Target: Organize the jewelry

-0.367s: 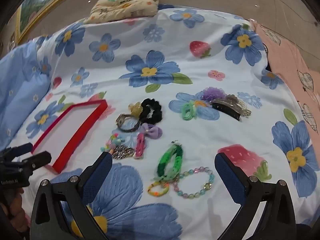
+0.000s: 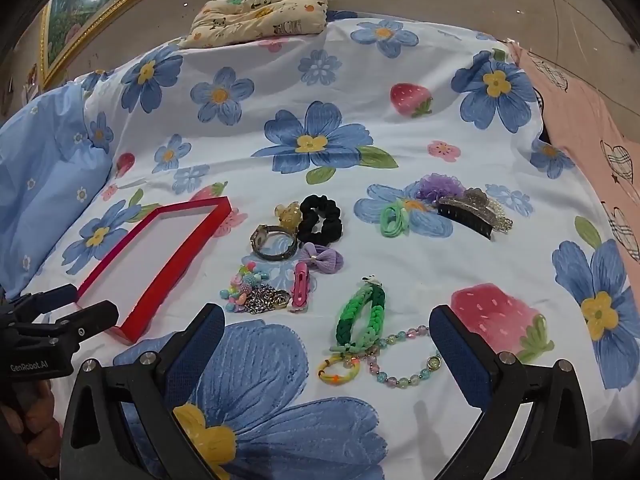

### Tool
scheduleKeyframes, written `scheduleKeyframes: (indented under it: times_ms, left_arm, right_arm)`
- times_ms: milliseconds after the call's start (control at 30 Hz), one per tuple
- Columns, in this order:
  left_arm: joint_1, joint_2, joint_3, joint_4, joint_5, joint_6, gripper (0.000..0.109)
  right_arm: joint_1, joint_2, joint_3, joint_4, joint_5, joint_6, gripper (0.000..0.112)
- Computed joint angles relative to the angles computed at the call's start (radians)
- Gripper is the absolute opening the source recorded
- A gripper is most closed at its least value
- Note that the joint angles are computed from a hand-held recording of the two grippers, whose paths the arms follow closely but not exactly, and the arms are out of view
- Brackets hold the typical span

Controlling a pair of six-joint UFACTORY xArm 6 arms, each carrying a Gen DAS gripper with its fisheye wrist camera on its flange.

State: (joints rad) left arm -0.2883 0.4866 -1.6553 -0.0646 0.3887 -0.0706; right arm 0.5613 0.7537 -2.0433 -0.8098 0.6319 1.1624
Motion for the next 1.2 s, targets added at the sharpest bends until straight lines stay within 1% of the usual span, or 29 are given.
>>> scheduleKeyframes:
  times_ms: [67, 133, 267, 333, 367, 567, 600, 933, 967, 1200]
  left_arm:
    - [-0.002, -0.001, 0.001, 0.014, 0.001, -0.008, 0.103]
    - [-0.004, -0.001, -0.002, 0.020, 0.003, -0.010, 0.103]
    - [-0.007, 0.003, -0.012, 0.027, 0.009, -0.013, 0.103]
    - [-0.007, 0.007, -0.019, 0.024, 0.013, -0.012, 0.103]
    - [-0.008, 0.003, -0.005, 0.033, 0.001, -0.024, 0.103]
    - [-0.014, 0.017, -0.031, 0.047, 0.019, -0.043, 0.103]
    - [-0.008, 0.002, 0.001, 0.033, -0.005, -0.022, 0.103]
    - [-0.021, 0.002, -0.007, 0.054, 0.008, -0.048, 0.103]
    - [-0.012, 0.005, 0.000, 0.033, -0.002, -0.022, 0.103]
    - [-0.015, 0.013, -0.007, 0.045, -0.006, -0.031, 0.103]
  right_arm:
    - [-0.019, -0.052, 0.079, -0.012, -0.029, 0.017, 0.103]
    - [-0.048, -0.121, 0.184, -0.034, -0.077, 0.037, 0.103]
    - [-0.068, -0.144, 0.234, -0.060, -0.126, 0.078, 0.103]
    - [-0.068, -0.145, 0.235, -0.057, -0.128, 0.077, 0.103]
    - [-0.068, -0.144, 0.235, -0.059, -0.129, 0.079, 0.103]
    - [-0.068, -0.142, 0.231, -0.057, -0.134, 0.075, 0.103]
    - [-0.069, -0.144, 0.234, -0.054, -0.136, 0.072, 0.103]
    - [-0.069, -0.148, 0.242, -0.052, -0.147, 0.073, 0.103]
    - [-0.070, -0.149, 0.243, -0.050, -0.147, 0.071, 0.103]
    - [-0.070, -0.152, 0.248, -0.054, -0.151, 0.077, 0.103]
